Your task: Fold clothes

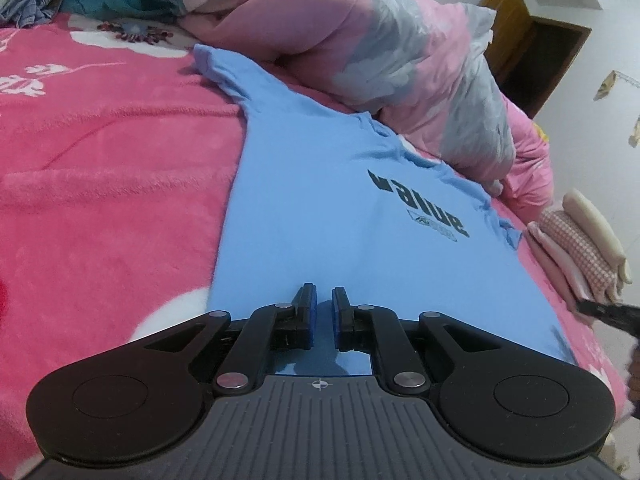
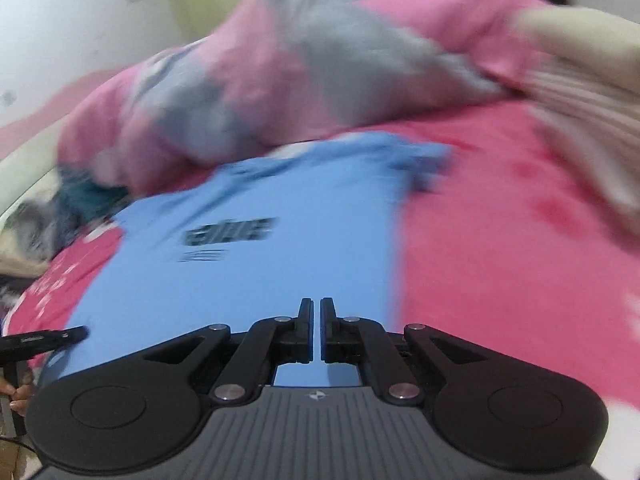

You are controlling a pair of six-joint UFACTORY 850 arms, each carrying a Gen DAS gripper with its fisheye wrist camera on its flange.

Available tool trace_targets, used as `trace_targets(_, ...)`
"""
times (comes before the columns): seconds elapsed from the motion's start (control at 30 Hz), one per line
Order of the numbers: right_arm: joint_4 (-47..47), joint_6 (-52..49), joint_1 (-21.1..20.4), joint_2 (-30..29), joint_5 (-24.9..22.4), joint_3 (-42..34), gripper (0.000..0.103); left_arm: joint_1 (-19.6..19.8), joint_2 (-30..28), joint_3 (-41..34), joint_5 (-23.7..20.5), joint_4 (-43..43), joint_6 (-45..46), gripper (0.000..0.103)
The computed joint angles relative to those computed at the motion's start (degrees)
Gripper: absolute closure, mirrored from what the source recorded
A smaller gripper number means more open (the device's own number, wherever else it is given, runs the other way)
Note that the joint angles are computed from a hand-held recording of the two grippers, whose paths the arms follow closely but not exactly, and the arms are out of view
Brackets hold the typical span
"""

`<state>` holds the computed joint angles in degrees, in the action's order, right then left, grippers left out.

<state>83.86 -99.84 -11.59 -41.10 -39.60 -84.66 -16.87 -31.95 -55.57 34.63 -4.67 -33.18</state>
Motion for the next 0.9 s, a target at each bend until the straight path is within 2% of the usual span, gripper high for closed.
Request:
trace_targets(0.03,-0.80,-0.29,1.30,-1.36,1.00,-1.44,0.101,-0.15,-0.04,0.08,0.37,-0.81,0.97,0.093)
trace_targets(0.13,2.13,-6.03,2.65,-3.14,9.76,-1.69,0.102,-0.54,-0.09,0.24,1.05,-2.59,3.71,0.093)
trace_targets(0.17,4.07,-7.73,2.09,-3.80,12.39,-1.93,0.103,-0.57,-0.12,0.29,1.29,-2.71,4.14,0.093)
trace_targets(0.23,6.07,-3.91,-0.72,-4.94,12.22,-2.90,0.103,-0.20,-0.27,0.45,1.99,-1.22,2.95,0.093)
trace_targets(0.3,9.66,-1.75,-2.46,-3.71,17.87,-2.14,0.103,0.22,-0.31,0.70,2.61,0.39,1.03,0.093)
trace_targets(0.33,12.26,-4.18,-2.89,-2.92,19.55,-1.43,0.103,0.38,-0.36,0.77,2.90,1.00,0.25,0.093)
trace_targets(0.4,15.57,-7.50,-3.17,-1.11,18.97,0.39,0.103,0.41,-0.44,0.78,3.20,1.12,-0.17,0.093)
trace_targets(0.47,15.46,-9.68,-2.48,-0.22,14.87,1.62,0.103,0.29,-0.52,0.72,3.35,0.68,0.00,0.093)
trace_targets(0.57,8.38,-8.74,-0.73,-1.06,7.83,1.31,0.103,0.06,-0.53,0.66,3.33,-0.24,0.64,0.093)
trace_targets(0.67,1.79,-3.75,1.21,-4.77,10.48,-3.34,0.103,0.06,-0.47,0.74,3.38,-0.27,0.48,0.093)
trace_targets(0.73,0.74,0.62,0.76,-8.26,13.52,-8.68,0.103,0.17,-0.37,0.99,3.64,0.06,0.07,0.093)
trace_targets(0.83,-5.52,12.50,0.56,-9.48,23.81,-12.76,0.102,0.39,-0.32,1.24,4.02,0.77,-0.64,0.093)
trace_targets(0.87,-8.16,15.51,0.49,-9.32,24.23,-13.27,0.101,0.48,-0.34,1.25,4.10,1.01,-0.82,0.093)
trace_targets(0.9,-8.41,16.16,0.41,-8.81,22.24,-13.40,0.101,0.54,-0.36,1.24,4.12,1.11,-0.84,0.093)
